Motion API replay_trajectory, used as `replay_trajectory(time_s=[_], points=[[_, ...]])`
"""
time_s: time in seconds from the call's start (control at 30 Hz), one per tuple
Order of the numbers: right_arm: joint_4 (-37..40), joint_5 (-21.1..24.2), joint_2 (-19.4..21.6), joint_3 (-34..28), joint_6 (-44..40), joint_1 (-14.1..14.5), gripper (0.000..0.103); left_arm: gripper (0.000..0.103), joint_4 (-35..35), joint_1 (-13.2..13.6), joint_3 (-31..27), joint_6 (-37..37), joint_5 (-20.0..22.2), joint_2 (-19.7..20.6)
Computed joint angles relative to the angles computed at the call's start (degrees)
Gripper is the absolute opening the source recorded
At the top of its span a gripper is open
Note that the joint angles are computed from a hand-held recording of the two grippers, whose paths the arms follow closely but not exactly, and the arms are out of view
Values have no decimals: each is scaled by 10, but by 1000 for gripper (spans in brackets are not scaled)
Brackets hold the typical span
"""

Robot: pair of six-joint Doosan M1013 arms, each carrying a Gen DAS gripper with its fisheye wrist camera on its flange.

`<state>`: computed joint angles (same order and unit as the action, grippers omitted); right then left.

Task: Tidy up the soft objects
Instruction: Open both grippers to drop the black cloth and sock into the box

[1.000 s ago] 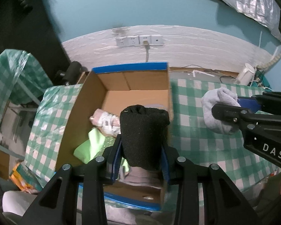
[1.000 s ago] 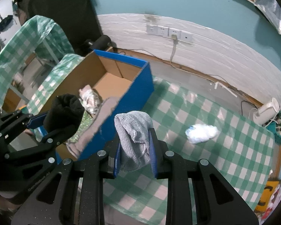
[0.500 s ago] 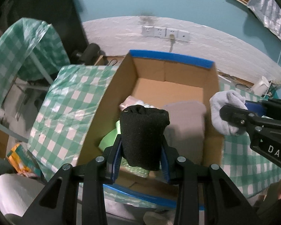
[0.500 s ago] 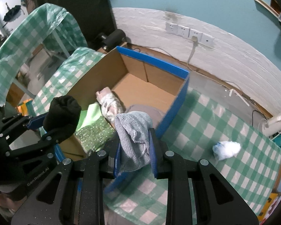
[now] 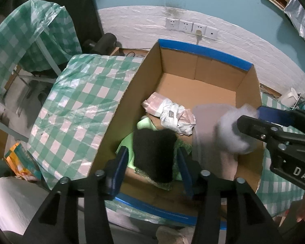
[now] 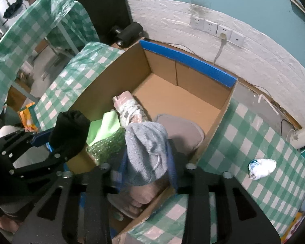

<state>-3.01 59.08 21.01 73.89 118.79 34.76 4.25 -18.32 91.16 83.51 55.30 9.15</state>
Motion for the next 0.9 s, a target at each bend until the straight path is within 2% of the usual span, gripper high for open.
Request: replay_trajectory(time_s=[0.07, 0.13, 0.33, 0.9], points=[[-7, -3, -2, 2, 9, 1, 56, 62, 5, -1, 1, -4, -5, -1], [-11, -3, -4, 4, 12, 1, 60, 67, 9, -3, 1, -7, -10, -3], [-28, -8, -15, 14, 31, -2, 62, 74, 10, -7, 3, -6, -22, -7], [-70, -11, -59, 66, 101, -19, 66, 77, -5, -39, 6, 17, -46, -20]])
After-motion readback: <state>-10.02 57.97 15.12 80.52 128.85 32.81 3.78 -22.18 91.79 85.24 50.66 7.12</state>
